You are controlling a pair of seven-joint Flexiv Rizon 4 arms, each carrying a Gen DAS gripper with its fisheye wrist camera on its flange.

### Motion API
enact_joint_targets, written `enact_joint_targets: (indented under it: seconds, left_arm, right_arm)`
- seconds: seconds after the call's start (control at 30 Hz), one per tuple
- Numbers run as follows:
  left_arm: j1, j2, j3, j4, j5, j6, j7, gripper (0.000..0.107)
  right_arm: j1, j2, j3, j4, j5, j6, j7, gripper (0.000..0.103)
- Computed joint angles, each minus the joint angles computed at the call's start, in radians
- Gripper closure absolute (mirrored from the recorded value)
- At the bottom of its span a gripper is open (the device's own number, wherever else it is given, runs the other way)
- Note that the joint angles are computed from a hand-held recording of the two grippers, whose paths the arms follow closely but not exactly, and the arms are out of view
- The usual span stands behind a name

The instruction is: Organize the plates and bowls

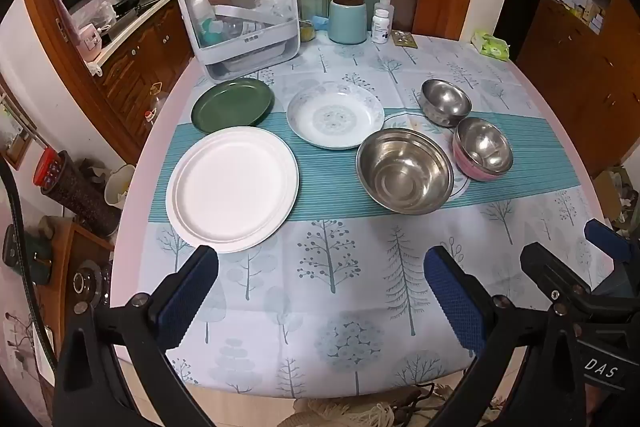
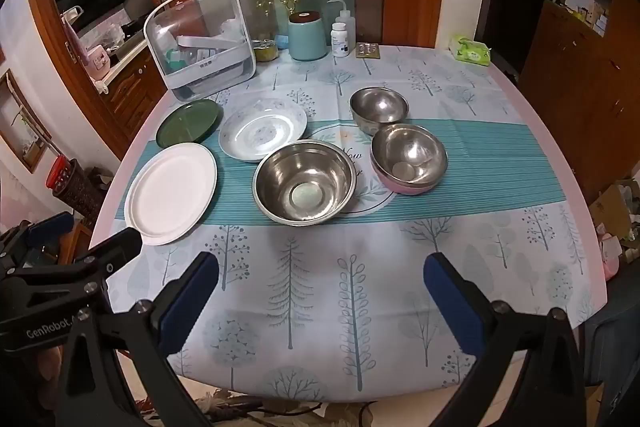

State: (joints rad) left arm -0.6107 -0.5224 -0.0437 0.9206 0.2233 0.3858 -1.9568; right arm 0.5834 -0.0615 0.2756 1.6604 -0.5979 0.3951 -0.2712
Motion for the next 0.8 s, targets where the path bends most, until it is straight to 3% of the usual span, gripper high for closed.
enact_joint_targets:
  seconds: [0.57,0.8]
  left_arm:
    - [-0.001,-0.001,0.0,-0.004,0.002,-0.007,0.003,0.005]
    - [-0.032,-0.053,0.011,-0.079,0.018,-0.024,-0.011,0.008]
  right_arm:
    - [-0.001,0.008,0.005,0.012,0.006,0.01,0.012,0.0]
    - [0.0,0.011,0.007,0.018,0.004,0.012,0.016,0.0]
